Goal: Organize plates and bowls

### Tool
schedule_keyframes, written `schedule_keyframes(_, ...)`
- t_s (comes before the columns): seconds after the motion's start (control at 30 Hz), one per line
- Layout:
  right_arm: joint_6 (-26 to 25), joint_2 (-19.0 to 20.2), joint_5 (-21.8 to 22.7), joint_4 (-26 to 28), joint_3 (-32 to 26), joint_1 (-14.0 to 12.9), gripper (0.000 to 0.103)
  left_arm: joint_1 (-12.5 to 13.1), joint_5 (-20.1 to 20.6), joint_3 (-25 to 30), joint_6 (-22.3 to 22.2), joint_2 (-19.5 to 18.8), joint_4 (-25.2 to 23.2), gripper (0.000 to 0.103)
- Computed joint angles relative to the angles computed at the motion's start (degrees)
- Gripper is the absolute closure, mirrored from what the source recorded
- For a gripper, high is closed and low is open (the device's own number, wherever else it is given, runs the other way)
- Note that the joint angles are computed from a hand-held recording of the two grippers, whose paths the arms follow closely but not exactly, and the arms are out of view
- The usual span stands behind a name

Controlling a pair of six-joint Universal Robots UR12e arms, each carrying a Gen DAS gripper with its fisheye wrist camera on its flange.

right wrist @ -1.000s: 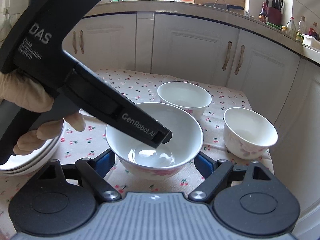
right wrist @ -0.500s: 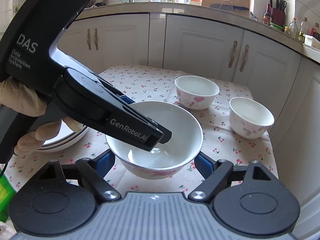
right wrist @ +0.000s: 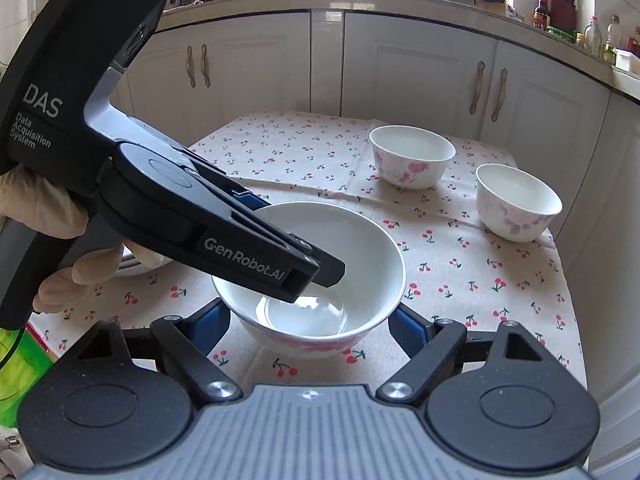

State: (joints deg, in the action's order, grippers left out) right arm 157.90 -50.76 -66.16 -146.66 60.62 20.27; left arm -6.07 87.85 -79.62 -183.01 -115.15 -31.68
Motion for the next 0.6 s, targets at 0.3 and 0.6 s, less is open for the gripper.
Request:
schedule_keyframes(0.3, -0.84, -0.20, 0.01, 1.50, 0.29, -0.04, 0.014, -0.03, -0.32, -0.27, 0.10, 0.08, -0.88, 0.053)
schedule_keyframes(0.6, -1.63, -0.08, 0.33, 2.73, 0.15, 0.06, 0.014, 0.21, -0.67, -0.56, -0.26, 0.26, -1.64, 0.052)
